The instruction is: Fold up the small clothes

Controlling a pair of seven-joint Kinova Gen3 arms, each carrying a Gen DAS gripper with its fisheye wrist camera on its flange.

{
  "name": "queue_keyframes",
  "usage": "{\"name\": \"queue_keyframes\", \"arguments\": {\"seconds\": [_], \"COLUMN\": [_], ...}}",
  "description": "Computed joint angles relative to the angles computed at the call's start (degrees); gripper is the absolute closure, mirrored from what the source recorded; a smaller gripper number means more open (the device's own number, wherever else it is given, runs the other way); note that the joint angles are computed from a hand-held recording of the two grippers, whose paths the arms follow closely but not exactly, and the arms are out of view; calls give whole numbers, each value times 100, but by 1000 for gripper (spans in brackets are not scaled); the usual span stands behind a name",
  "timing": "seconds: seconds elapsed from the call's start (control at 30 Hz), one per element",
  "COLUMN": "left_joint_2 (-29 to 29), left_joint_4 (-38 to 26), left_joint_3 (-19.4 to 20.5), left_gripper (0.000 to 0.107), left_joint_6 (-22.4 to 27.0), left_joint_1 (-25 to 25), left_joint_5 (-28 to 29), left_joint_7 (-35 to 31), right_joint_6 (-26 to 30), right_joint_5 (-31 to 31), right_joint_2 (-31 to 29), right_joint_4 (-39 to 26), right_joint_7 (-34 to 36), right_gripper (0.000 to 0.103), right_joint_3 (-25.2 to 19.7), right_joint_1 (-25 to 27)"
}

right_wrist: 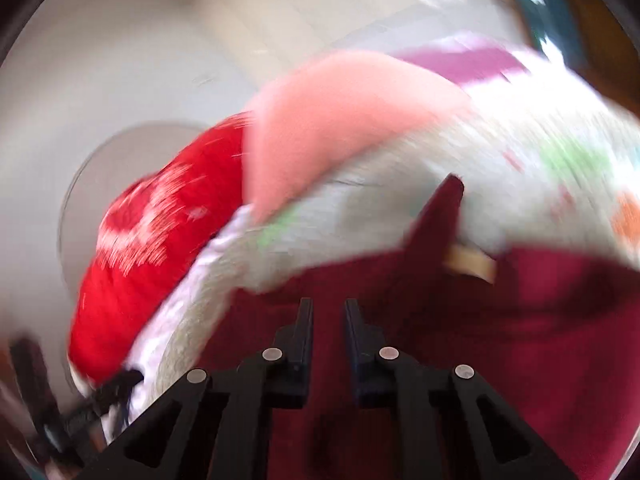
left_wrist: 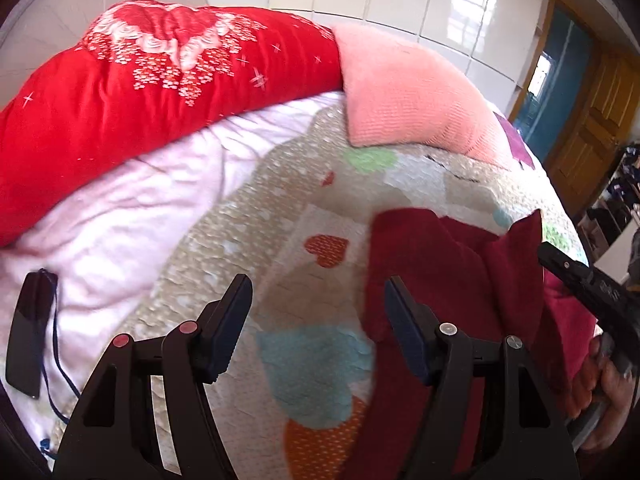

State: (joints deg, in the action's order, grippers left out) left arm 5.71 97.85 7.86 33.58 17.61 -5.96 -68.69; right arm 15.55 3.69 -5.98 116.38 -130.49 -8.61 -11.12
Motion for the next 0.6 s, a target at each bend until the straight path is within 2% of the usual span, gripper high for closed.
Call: {"name": "queue_keyframes", "arguments": {"seconds": [0.07,0.13,0.23,0.3,0.33,0.37,0.43,0.53,0.6], "left_joint_2": [-37,-1,38,31,40,58,125,161,136], "left_joint_4": [77,60,45,83,87,82,43,33,33], "left_joint_3": [-26,-101,113,-27,-40,-49,-29,14,4], "left_gripper": [39,39,39,39,39,39,39,39,39], "left_joint_6": [-156,-144,-43,-93,-115,-133,-105,-78,-56], "left_joint_1": [-174,-270,-602,-401,-323,-256,-231,-305,-272], "left_joint_5": [341,718,1183,1042,854,700,671,939,888], "left_joint_7": [-215,-402,-679,-630,-503,-390,-362,-562,-571], "right_joint_6": [105,358,760,622,610,654,884,673,366], "right_joint_5": [254,175,128,169,117,85,-156,-806,-1270], "right_joint_2": [196,482,516,71,-194,-409,-521,-110,199], "right_joint_4": [-342,-638,-695,-309,-98,54,178,240,197], "right_joint_7": [390,792,742,305,72,-161,-387,-130,267], "right_gripper": [88,88,88,83,72,56,52,53,68], "right_joint_3": [-356,-848,-1590,-1845,-1865,-1912,-1793,-1118,-587], "right_joint_1": [-211,-92,543,1071,1337,1602,1953,1807,1416]}}
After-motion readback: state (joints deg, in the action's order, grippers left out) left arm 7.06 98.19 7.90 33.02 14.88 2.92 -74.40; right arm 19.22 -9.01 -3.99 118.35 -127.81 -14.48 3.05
